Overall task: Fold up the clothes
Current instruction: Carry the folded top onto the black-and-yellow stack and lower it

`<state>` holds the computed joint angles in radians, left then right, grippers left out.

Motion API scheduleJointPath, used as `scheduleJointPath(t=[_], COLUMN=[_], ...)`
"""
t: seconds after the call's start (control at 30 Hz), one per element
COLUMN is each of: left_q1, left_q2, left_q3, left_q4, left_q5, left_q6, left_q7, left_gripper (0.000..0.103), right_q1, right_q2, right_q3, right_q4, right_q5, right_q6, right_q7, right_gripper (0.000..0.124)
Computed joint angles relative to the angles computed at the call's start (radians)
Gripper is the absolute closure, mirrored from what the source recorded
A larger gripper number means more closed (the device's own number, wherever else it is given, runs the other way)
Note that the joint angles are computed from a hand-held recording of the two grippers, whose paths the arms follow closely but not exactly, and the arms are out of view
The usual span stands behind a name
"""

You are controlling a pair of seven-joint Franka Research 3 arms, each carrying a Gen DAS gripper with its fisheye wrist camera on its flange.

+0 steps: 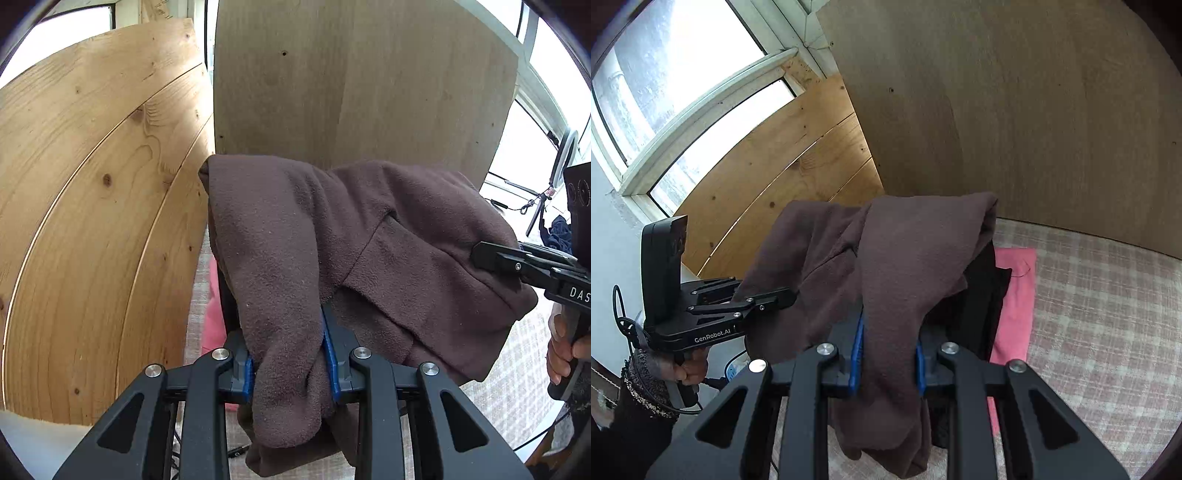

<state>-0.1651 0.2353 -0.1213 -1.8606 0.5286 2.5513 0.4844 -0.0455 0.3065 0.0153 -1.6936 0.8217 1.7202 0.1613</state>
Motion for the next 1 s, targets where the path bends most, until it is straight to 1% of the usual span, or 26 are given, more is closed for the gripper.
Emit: scheduleJointPath(t=[0.1, 0.17, 0.23, 0.27, 0.3, 0.33, 0.37, 0.4, 0.47, 0.53, 0.57, 0.6, 0.73, 0.8, 0.87, 0.9, 0.97, 1.0], left_q1=[0.031, 0.044, 0.048, 0.043, 0.04, 0.042, 0.045, 0.047, 0.034, -0.007, -0.021, -0.014, 0.002, 0.016, 0.034, 0.044, 0.005, 0.003], left_q2=[0.024, 0.061, 0.1, 0.128, 0.15, 0.153, 0.156, 0.158, 0.136, 0.078, 0.05, 0.051, 0.056, 0.129, 0.207, 0.248, 0.304, 0.313], left_q3=[0.006, 0.004, 0.005, 0.011, 0.015, 0.016, 0.017, 0.018, 0.03, 0.061, 0.069, 0.066, 0.068, 0.064, 0.054, 0.044, 0.077, 0.08], left_q4=[-0.014, 0.002, 0.024, 0.055, 0.08, 0.083, 0.085, 0.087, 0.081, 0.045, 0.03, 0.036, 0.065, 0.147, 0.227, 0.274, 0.35, 0.361], left_q5=[-0.035, -0.064, -0.083, -0.081, -0.085, -0.097, -0.108, -0.119, -0.108, -0.015, 0.033, 0.051, 0.118, 0.108, 0.056, 0.017, 0.044, 0.041], left_q6=[0.052, 0.065, 0.063, 0.042, 0.024, 0.019, 0.014, 0.009, -0.011, -0.025, -0.037, -0.022, 0.041, 0.038, 0.027, -0.001, -0.129, -0.154], left_q7=[0.04, 0.079, 0.115, 0.125, 0.135, 0.138, 0.141, 0.144, 0.118, 0.026, -0.019, -0.032, -0.083, -0.052, -0.001, 0.04, 0.07, 0.085], left_gripper=[0.076, 0.076, 0.076, 0.075, 0.072, 0.068, 0.066, 0.063, 0.063, 0.064, 0.066, 0.067, 0.067, 0.067, 0.067, 0.067, 0.068, 0.066], right_q1=[0.033, 0.047, 0.059, 0.063, 0.067, 0.07, 0.073, 0.072, 0.06, 0.022, 0.007, -0.01, -0.014, 0.021, 0.069, 0.092, 0.139, 0.139], right_q2=[0.021, 0.048, 0.069, 0.076, 0.087, 0.1, 0.112, 0.134, 0.176, 0.197, 0.187, 0.173, 0.176, 0.179, 0.198, 0.211, 0.213, 0.232], right_q3=[0.011, 0.015, 0.019, 0.021, 0.023, 0.024, 0.026, 0.025, 0.023, 0.026, 0.033, 0.04, 0.069, 0.078, 0.077, 0.077, 0.064, 0.073], right_q4=[-0.004, 0.009, 0.009, 0.005, 0.009, 0.013, 0.018, 0.05, 0.125, 0.188, 0.186, 0.179, 0.218, 0.21, 0.208, 0.21, 0.165, 0.174], right_q5=[-0.023, -0.047, -0.07, -0.081, -0.095, -0.11, -0.124, -0.147, -0.185, -0.17, -0.139, -0.1, -0.02, -0.025, -0.064, -0.086, -0.136, -0.163], right_q6=[0.07, 0.098, 0.14, 0.165, 0.179, 0.192, 0.204, 0.176, 0.101, 0.033, 0.043, 0.055, 0.036, 0.08, 0.146, 0.177, 0.316, 0.33], right_q7=[0.019, 0.041, 0.051, 0.047, 0.051, 0.055, 0.059, 0.087, 0.142, 0.157, 0.15, 0.132, 0.131, 0.132, 0.161, 0.178, 0.145, 0.149], right_gripper=[0.103, 0.103, 0.103, 0.103, 0.103, 0.101, 0.097, 0.096, 0.089, 0.089, 0.089, 0.089, 0.089, 0.089, 0.089, 0.089, 0.09, 0.088])
